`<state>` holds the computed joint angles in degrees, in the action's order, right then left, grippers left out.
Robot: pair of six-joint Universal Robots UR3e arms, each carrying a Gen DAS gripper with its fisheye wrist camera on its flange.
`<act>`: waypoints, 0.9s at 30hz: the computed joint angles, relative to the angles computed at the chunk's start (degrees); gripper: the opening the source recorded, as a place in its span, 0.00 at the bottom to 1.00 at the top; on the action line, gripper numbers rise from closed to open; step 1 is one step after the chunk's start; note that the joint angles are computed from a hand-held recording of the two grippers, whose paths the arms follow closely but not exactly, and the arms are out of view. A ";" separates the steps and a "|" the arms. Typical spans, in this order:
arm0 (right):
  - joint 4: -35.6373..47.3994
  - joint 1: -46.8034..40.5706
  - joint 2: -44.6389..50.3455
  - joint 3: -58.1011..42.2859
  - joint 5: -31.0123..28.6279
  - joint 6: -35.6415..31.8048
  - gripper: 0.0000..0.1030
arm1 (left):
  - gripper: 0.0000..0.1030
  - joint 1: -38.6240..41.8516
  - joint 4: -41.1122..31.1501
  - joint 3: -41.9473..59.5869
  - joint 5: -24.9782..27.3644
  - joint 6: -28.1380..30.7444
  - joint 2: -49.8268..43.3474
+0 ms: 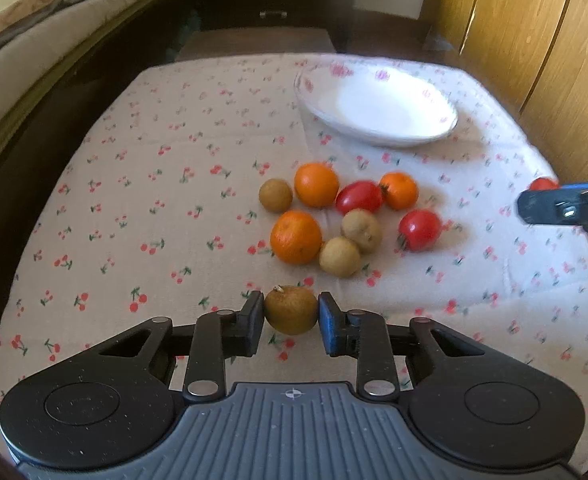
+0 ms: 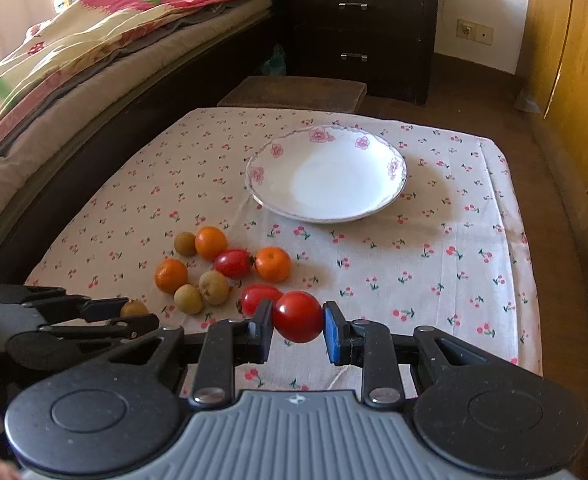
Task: Organize fruits
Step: 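Carry both fruits over the white bowl and open both tools to drop them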
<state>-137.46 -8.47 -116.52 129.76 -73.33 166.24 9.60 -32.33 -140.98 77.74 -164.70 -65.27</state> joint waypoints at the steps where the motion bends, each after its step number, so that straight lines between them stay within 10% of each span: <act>1: -0.50 -0.04 0.84 -0.57 0.05 0.44 0.27 | 0.36 0.45 -1.06 0.76 -1.15 -0.32 0.45; 27: -11.96 2.71 39.75 -28.63 -1.54 8.39 0.27 | 0.36 -13.43 9.09 39.75 3.50 -11.84 -42.01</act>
<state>-149.42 -5.76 -76.77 101.13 -74.87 174.63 -3.83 -23.24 -101.23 81.24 -176.54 -107.28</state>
